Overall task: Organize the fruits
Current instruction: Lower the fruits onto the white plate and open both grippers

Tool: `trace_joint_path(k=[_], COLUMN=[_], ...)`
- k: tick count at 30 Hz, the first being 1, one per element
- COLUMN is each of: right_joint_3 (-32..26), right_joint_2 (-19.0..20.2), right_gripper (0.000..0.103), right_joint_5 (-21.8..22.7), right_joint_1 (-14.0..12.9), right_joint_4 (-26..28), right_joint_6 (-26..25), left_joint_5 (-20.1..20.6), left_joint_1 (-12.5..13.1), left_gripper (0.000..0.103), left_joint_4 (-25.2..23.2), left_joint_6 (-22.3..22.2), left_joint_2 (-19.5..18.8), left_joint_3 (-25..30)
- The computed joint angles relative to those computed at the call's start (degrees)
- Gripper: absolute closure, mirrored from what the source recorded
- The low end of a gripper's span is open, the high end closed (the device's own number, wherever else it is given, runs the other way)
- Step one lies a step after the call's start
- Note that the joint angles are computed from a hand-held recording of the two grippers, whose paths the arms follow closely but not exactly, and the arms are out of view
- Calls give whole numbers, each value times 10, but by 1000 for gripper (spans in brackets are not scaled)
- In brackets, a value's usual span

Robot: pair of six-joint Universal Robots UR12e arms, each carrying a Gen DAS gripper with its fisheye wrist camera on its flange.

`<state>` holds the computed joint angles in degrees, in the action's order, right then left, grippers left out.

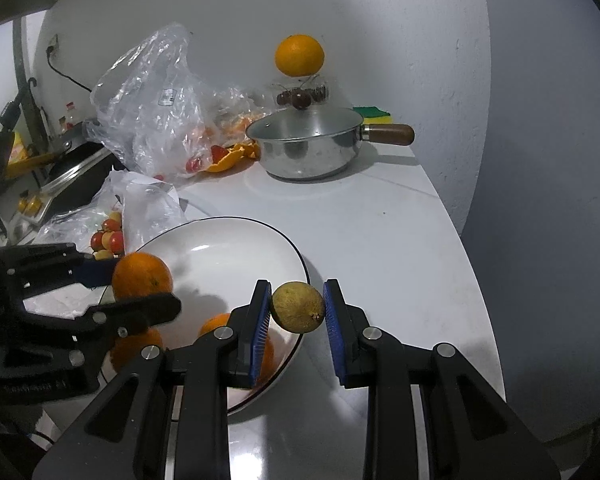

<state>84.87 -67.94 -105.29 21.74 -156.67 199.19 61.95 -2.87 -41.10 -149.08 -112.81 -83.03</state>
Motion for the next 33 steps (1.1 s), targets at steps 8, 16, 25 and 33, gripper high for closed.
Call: trace_joint_path(k=[8, 16, 25, 33], right_joint_3=[-7, -14, -20, -25], right_joint_2=[7, 11, 12, 11], right_gripper=[75, 74, 74, 74], right_joint_5=[13, 19, 8, 0], right_joint_1=[-4, -5, 0, 9], right_joint_4=[0, 10, 21, 24], right_joint_6=[-4, 1, 13, 13], left_joint_5=[-5, -8, 0, -4], left_joint_1=[-1, 5, 12, 24], left_gripper=[61, 60, 56, 54], left_joint_4=[-12, 6, 28, 46], left_joint_6=[8, 2, -8, -22], left_joint_2=[-1, 5, 12, 21], left_joint_3=[3, -3, -13, -24])
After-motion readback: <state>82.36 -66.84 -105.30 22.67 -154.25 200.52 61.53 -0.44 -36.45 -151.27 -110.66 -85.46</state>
